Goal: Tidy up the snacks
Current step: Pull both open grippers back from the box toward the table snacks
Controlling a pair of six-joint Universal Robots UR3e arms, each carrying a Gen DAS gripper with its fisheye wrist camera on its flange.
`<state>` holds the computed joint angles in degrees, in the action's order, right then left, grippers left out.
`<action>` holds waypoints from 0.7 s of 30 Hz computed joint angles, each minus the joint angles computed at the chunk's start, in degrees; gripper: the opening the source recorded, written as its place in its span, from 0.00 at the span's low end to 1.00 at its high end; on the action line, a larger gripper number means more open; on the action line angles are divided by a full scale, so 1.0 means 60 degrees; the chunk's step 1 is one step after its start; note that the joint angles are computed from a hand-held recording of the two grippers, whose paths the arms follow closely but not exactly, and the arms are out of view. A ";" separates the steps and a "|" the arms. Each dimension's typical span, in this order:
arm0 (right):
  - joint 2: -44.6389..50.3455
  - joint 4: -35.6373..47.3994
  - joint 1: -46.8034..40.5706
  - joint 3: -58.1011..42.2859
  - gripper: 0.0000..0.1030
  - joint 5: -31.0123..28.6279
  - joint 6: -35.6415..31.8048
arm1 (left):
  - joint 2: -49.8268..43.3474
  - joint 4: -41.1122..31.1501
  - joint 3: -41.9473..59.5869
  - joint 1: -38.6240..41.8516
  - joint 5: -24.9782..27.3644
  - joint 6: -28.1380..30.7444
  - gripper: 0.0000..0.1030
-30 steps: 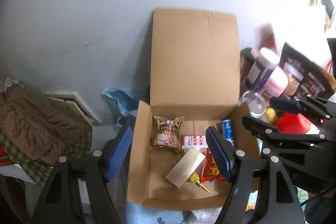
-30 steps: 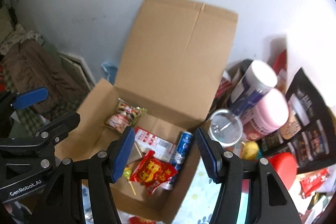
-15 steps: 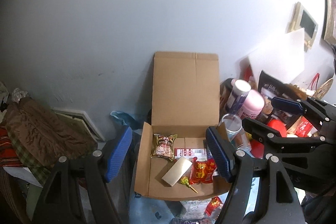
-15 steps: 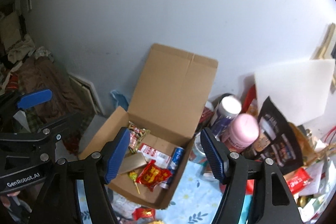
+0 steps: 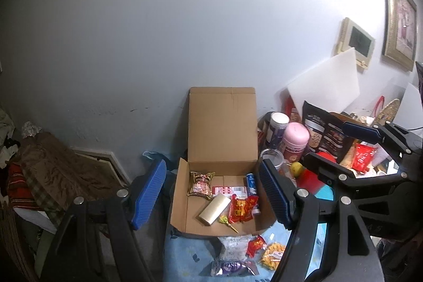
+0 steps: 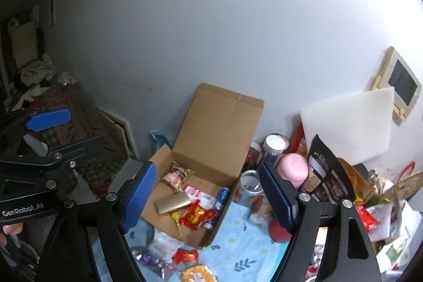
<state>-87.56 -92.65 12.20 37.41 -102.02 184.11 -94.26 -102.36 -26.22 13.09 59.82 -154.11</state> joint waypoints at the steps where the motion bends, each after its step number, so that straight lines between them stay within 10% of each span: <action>1: -0.0104 0.0052 -0.0011 0.0047 0.79 0.0095 0.0028 | 0.0221 -0.0181 -0.0126 0.0210 -0.0235 0.0125 0.71; 21: -0.3614 -0.0206 0.0879 0.4521 0.80 0.0072 0.0912 | 0.4191 -0.5373 -0.2686 0.3946 -0.2806 0.4785 0.71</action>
